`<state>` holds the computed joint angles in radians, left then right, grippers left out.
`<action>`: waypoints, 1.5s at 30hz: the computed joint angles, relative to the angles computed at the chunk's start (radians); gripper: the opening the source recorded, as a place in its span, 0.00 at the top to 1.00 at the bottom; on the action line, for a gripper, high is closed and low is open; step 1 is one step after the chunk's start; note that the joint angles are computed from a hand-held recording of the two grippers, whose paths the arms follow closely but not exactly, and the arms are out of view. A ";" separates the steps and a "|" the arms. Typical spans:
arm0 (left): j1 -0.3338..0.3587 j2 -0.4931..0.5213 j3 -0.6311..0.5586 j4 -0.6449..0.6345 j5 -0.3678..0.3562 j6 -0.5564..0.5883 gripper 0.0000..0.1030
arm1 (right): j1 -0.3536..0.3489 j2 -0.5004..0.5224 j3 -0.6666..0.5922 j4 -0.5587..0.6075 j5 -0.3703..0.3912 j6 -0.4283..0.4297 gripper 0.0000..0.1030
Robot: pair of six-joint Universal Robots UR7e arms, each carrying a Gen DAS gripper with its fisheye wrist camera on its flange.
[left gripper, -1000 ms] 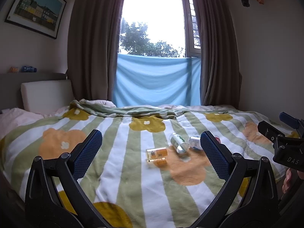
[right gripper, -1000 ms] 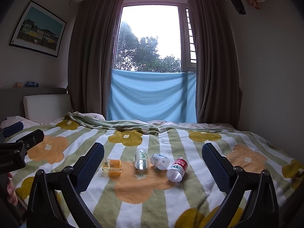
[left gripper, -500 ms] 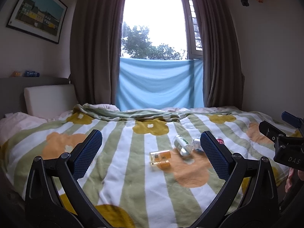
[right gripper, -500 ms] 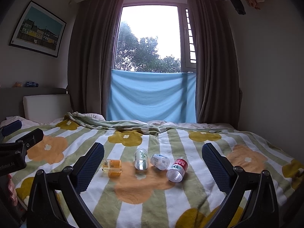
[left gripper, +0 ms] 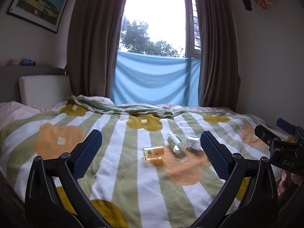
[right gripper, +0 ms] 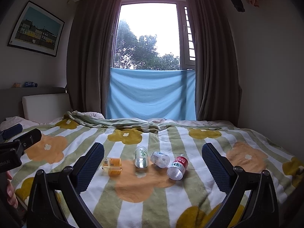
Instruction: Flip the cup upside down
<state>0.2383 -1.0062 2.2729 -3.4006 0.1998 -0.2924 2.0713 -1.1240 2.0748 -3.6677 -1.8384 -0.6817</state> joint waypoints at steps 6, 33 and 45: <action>0.001 -0.007 0.004 0.024 -0.008 -0.022 0.00 | 0.000 0.000 0.001 0.001 -0.001 0.001 0.00; 0.094 0.078 -0.098 -0.254 -0.035 0.241 0.00 | -0.109 0.078 -0.343 0.513 0.074 0.038 0.00; 0.166 0.094 -0.165 -0.288 -0.040 0.329 0.00 | -0.164 0.452 -1.046 1.230 0.057 0.039 0.00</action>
